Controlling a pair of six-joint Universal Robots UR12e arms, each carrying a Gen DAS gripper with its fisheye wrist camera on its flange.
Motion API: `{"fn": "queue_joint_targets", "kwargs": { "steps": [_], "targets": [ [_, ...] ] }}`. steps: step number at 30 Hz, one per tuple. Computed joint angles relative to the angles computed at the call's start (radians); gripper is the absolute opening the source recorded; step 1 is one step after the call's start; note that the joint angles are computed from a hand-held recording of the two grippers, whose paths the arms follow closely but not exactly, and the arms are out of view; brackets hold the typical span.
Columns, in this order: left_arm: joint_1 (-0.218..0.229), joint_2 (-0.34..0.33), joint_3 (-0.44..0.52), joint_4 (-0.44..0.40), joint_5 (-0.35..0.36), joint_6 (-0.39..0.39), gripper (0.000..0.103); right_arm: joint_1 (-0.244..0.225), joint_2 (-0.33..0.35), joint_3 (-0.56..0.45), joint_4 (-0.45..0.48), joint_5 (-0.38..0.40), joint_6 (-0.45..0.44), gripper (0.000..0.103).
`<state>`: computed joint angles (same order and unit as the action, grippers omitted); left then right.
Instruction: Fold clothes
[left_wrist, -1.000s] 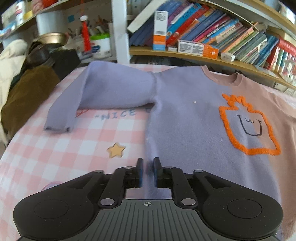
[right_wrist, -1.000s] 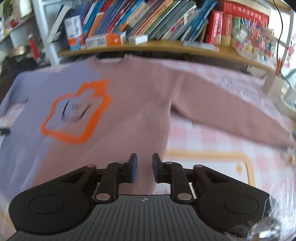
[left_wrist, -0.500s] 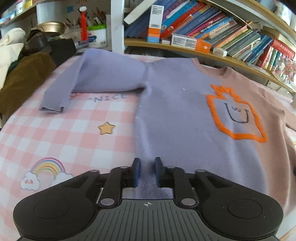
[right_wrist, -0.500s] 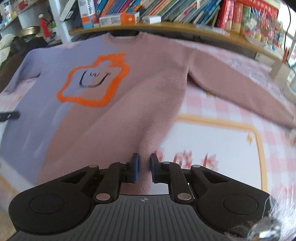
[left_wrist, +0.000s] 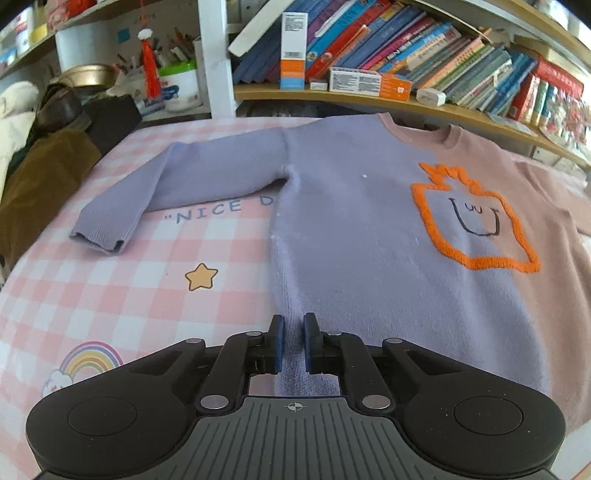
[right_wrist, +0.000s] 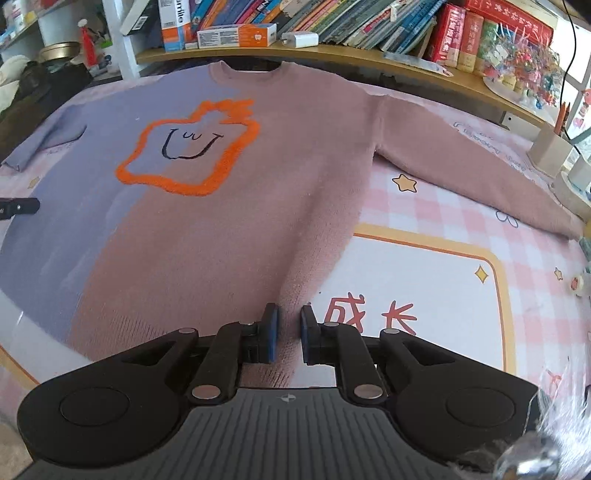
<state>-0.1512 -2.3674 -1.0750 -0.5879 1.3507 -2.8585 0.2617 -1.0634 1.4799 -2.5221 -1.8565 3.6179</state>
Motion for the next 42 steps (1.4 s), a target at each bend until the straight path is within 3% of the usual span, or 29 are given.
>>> {"fn": "queue_joint_targets", "kwargs": {
  "steps": [8,13,16,21,25,28,32,33,35,37,40,42],
  "targets": [
    [0.0,0.014,-0.016,-0.021,-0.02,0.028,0.01,-0.004,-0.006,0.004,0.017,-0.018,0.055,0.012],
    [0.014,0.009,-0.004,-0.02,-0.041,0.029,0.016,0.006,0.001,-0.019,0.061,-0.033,0.028,0.012],
    [0.021,-0.005,0.013,0.023,0.016,0.033,0.016,0.012,0.005,-0.028,0.078,-0.051,0.018,0.012],
    [0.021,-0.069,0.096,0.079,0.213,0.069,0.017,0.02,0.013,-0.036,0.084,-0.084,0.007,0.013],
    [0.026,-0.107,0.141,0.086,0.229,0.152,0.017,0.024,0.017,-0.044,0.095,-0.099,0.024,0.013],
    [0.032,-0.127,0.175,0.082,0.175,0.151,0.017,0.025,0.02,-0.049,0.103,-0.105,0.05,0.014],
    [0.03,-0.197,0.298,0.048,0.22,0.129,0.019,0.029,0.025,-0.059,0.12,-0.119,0.077,0.014],
    [0.029,-0.227,0.352,0.049,0.268,0.102,0.019,0.03,0.026,-0.062,0.126,-0.122,0.082,0.014],
    [0.03,-0.278,0.452,0.054,0.377,-0.006,0.019,0.03,0.026,-0.065,0.134,-0.121,0.092,0.014],
    [0.042,-0.315,0.54,0.035,0.423,-0.135,0.019,0.03,0.026,-0.066,0.139,-0.123,0.106,0.014],
    [0.063,-0.298,0.518,0.078,0.396,-0.164,0.019,0.033,0.03,-0.072,0.15,-0.133,0.123,0.016],
    [0.071,-0.256,0.443,0.102,0.366,-0.16,0.019,0.036,0.033,-0.077,0.157,-0.143,0.132,0.016]
  ]
}}
